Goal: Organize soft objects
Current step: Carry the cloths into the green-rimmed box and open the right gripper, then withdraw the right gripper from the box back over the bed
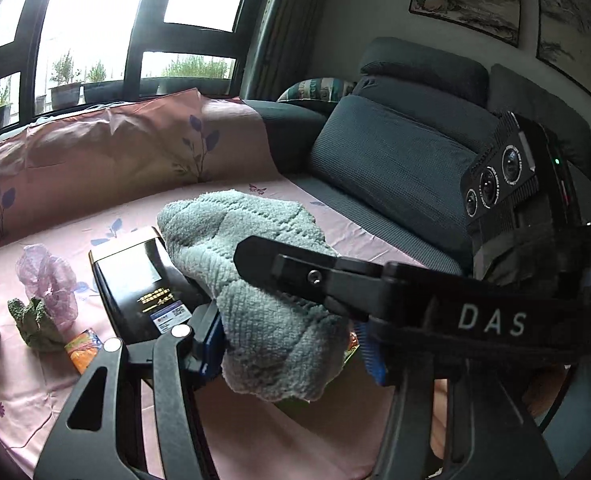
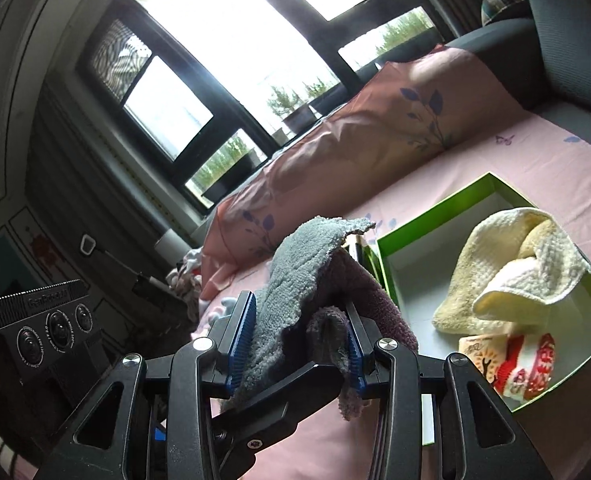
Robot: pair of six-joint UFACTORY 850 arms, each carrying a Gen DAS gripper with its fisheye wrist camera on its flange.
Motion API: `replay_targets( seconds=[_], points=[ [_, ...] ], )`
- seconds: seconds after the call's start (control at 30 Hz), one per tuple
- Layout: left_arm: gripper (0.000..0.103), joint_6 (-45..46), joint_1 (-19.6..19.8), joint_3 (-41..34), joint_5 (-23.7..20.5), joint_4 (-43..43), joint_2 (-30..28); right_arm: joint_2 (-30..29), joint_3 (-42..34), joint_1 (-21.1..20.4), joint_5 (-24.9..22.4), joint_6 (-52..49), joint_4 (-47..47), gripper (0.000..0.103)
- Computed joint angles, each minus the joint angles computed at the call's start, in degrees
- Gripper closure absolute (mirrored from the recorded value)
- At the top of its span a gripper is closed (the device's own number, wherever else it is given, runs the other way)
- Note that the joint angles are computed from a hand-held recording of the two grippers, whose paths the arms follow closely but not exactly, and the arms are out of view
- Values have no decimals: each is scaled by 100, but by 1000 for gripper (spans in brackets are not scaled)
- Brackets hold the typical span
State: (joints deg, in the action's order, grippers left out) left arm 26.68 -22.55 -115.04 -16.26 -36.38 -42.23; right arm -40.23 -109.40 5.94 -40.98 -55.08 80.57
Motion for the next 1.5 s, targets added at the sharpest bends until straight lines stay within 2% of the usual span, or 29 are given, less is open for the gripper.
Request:
replay_targets(
  seconds=[0.17, 0.37, 0.5, 0.67, 0.7, 0.73, 0.77, 0.83, 0.87, 0.97, 1.0, 1.03, 1.1, 1.2, 1.37, 1.43, 1.5],
  points=[
    [48, 55, -64, -1095, -609, -95, -745, 34, 210, -190, 327, -74, 378, 60],
    [48, -716, -141, -2250, -1150, 610, -1492, -74, 215, -294, 544, 315, 347, 60],
    [48, -1489, -170, -3009, -1575, 1264, -1977, -186, -9, -247, 1026, 1553, -894, 60],
    [47, -2176, -133, -4161, -2387, 1528, -2673, -406, -336, -230, 1034, 2893, -2198, 60],
    [45, -2252, -138, -4183, -2417, 1560, -2692, -400, -336, -214, 1087, 3050, -2390, 60],
    [43, -2272, -141, -3964, -2356, 1555, -2574, -375, -305, -203, 1139, 3126, -2505, 60],
    [37, -2360, -146, -3819, -2327, 1621, -2490, -353, -273, -199, 1174, 3130, -2532, 59],
    [32, -2435, -137, -3414, -2189, 1646, -2249, -278, -179, -187, 1274, 3163, -2569, 48],
    [30, -2271, -119, -2972, -1995, 1463, -2000, -223, -109, -168, 1393, 3190, -2594, 38],
    [20, -1926, -59, -2189, -1682, 1026, -1520, -62, 88, -119, 1665, 3111, -2590, 32],
    [19, -1834, -49, -1908, -1547, 936, -1343, -42, 108, -109, 1682, 3090, -2585, 26],
    [18, -1710, -39, -1632, -1415, 832, -1164, -18, 134, -95, 1707, 3078, -2587, 24],
    [9, -1562, -30, -1173, -1183, 750, -853, 20, 172, -64, 1741, 3054, -2609, 20],
    [2, -1190, -17, -347, -637, 524, -314, 44, 150, 4, 1788, 3396, -3052, 17],
    [2, -1937, 26, 686, 79, 1427, 394, 228, 279, 179, 2062, 4045, -4063, 15],
    [2, -2387, 97, 1028, 214, 1785, 629, 299, 336, 244, 2139, 4140, -4251, 15],
    [1, -3237, 176, 1208, 171, 2472, 775, 368, 408, 311, 2241, 4085, -4289, 15]
  ],
)
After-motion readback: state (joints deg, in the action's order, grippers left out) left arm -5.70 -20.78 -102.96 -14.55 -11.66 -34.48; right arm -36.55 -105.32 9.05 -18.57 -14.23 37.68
